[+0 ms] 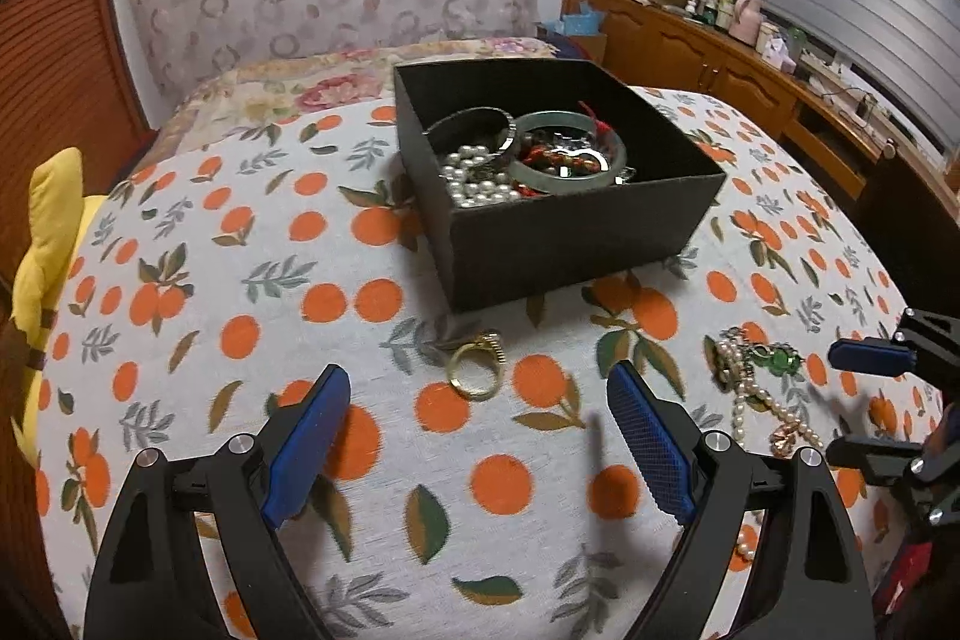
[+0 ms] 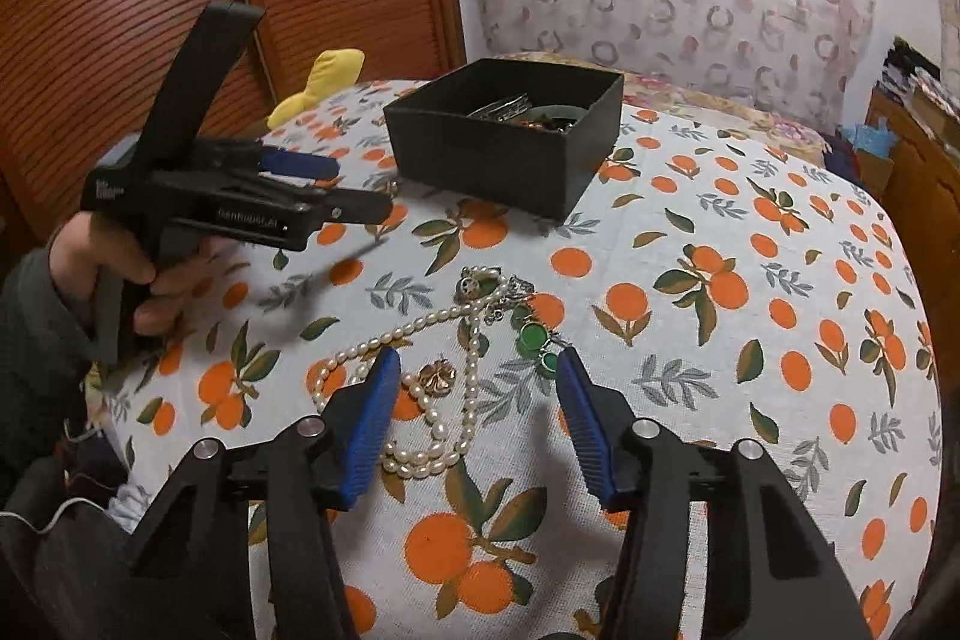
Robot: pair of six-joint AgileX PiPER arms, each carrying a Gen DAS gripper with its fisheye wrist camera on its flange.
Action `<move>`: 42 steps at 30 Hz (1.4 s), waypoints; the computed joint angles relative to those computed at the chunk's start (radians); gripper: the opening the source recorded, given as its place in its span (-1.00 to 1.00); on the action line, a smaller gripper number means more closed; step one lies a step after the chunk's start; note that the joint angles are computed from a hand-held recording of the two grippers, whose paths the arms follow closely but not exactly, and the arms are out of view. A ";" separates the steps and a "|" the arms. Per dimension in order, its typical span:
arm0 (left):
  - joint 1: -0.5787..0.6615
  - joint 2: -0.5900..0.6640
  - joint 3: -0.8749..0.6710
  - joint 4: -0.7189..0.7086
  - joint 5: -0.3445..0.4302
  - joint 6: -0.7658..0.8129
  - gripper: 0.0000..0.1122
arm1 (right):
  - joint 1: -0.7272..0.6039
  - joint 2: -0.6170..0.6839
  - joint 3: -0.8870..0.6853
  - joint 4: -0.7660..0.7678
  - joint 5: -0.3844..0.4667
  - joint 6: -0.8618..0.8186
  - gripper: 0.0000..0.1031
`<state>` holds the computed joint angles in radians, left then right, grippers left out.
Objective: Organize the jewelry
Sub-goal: 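Move the left tool to the gold ring while the right tool approaches the pearl necklace, then close the left tool on the gold ring while the right tool grasps the pearl necklace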
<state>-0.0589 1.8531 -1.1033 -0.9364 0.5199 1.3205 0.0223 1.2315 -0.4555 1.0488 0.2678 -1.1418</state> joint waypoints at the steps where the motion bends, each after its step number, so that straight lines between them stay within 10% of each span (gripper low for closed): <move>1: -0.007 -0.002 0.002 0.002 -0.002 0.002 0.42 | -0.002 0.001 -0.001 -0.003 0.000 0.001 0.05; 14: -0.067 0.002 -0.009 0.110 -0.078 -0.097 -0.66 | -0.044 -0.015 -0.006 -0.030 0.028 0.011 0.04; 29: 0.032 -0.132 0.172 -0.109 -0.023 0.161 -0.67 | 0.145 -0.006 -0.005 -0.115 0.005 0.136 -0.03; 42: 0.077 -0.210 0.252 -0.206 0.021 0.255 -0.67 | 0.245 0.021 -0.006 -0.483 -0.041 0.469 -0.24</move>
<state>0.0183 1.6426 -0.8518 -1.1422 0.5408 1.5752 0.2678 1.2530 -0.4619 0.5656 0.2270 -0.6725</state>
